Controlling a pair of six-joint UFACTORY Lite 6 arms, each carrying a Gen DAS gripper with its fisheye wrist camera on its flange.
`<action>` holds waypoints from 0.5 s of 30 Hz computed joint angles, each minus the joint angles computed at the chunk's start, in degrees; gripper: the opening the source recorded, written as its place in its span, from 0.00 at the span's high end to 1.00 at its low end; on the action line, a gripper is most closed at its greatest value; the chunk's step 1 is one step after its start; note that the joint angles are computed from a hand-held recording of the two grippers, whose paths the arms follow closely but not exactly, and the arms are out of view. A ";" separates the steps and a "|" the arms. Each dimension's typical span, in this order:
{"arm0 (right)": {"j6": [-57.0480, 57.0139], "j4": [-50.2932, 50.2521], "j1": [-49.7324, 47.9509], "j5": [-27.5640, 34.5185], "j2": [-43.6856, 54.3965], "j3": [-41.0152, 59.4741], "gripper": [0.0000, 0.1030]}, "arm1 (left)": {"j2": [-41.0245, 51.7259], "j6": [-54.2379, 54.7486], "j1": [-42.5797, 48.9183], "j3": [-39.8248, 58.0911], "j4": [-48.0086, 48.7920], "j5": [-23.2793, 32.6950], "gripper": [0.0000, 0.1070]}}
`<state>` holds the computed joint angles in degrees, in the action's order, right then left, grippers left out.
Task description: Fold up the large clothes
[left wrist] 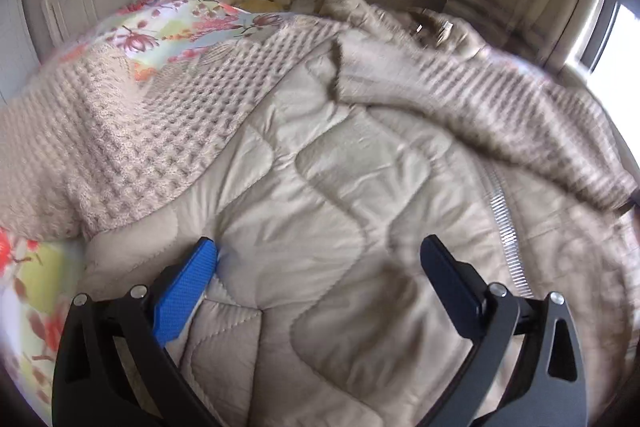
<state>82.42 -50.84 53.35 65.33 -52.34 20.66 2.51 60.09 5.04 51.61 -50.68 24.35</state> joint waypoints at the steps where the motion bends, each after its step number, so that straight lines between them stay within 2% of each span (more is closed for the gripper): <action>1: -0.58 0.11 0.64 0.54 0.17 -0.66 0.32 | 1.02 1.02 1.84 2.47 -1.95 4.93 0.06; 2: -0.03 -0.31 2.01 1.73 0.83 -1.40 0.32 | 2.38 0.76 3.32 5.53 -3.51 9.47 0.06; 3: 0.23 -1.11 2.16 2.10 2.41 -1.44 0.32 | 3.68 -0.65 3.66 8.34 -3.86 11.62 0.06; 5: 1.83 -2.63 1.42 1.33 6.60 -1.07 0.32 | 7.87 -6.00 2.19 15.01 -1.63 11.65 0.08; 6: 3.86 -3.52 1.80 1.33 8.84 -0.79 0.32 | 10.23 -8.39 1.01 18.05 -0.48 10.95 0.12; 8: 7.14 -6.09 0.16 -0.23 12.21 -0.57 0.32 | 17.91 -15.27 -1.61 26.79 3.68 10.31 0.32; 9: 8.81 -7.49 -0.78 -1.06 13.08 -0.99 0.32 | 21.87 -19.26 -2.87 31.38 6.41 10.75 0.35; 11: 9.20 -8.12 -5.09 -4.75 13.68 -2.00 0.32 | 28.97 -25.65 -5.12 39.06 10.45 10.70 0.52; 13: 7.87 -7.63 -7.07 -6.55 9.15 -3.35 0.32 | 32.96 -28.03 -6.91 42.97 11.59 9.68 0.56; 15: 4.86 -5.93 -9.43 -9.21 1.46 -6.13 0.32 | 34.40 -28.05 -8.92 43.66 12.58 5.94 0.61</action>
<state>87.29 -56.77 43.92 56.12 -50.89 14.53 36.91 32.04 -3.88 95.27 -38.10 30.29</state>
